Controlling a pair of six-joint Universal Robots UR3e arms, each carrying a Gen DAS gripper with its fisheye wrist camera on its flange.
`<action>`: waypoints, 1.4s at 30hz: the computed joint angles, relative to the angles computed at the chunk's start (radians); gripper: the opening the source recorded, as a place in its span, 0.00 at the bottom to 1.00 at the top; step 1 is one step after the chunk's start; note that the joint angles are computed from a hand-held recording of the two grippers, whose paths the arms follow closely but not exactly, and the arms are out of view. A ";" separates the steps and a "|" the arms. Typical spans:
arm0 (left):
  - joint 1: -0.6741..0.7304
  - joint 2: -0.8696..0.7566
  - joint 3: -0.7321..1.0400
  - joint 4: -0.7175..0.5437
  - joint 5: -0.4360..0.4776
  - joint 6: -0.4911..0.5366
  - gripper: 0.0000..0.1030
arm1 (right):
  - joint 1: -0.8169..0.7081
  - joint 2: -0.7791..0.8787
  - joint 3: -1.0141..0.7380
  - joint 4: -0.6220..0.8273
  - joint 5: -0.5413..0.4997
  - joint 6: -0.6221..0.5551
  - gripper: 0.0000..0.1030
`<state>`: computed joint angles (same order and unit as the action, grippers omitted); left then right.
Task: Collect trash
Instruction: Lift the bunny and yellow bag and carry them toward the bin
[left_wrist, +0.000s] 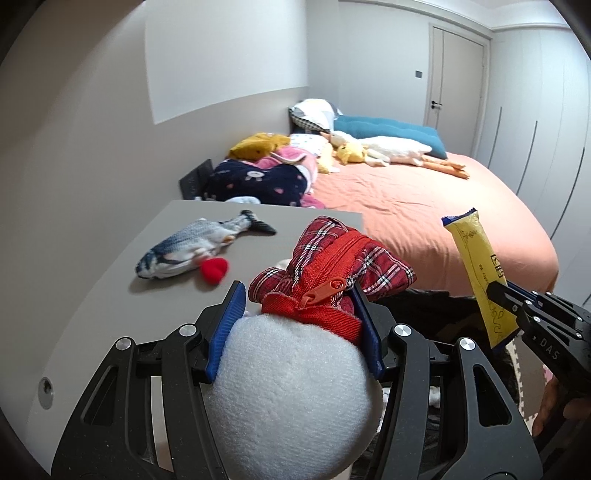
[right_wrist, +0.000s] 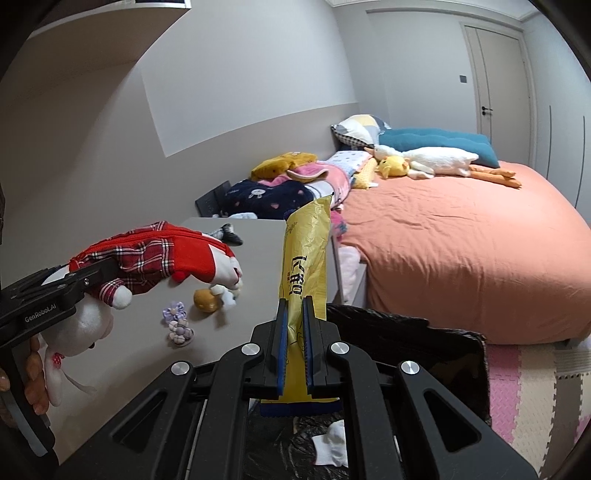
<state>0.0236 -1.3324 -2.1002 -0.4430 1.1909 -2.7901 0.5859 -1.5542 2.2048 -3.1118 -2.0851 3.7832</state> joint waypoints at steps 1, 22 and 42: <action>-0.011 -0.004 0.003 0.001 0.004 -0.005 0.54 | -0.001 -0.010 0.010 0.001 -0.003 0.003 0.08; -0.256 -0.122 0.058 0.041 0.083 -0.092 0.54 | -0.046 -0.284 0.241 0.065 -0.052 0.065 0.08; -0.472 -0.299 0.150 0.072 0.156 -0.145 0.55 | -0.163 -0.567 0.418 0.211 -0.036 0.091 0.08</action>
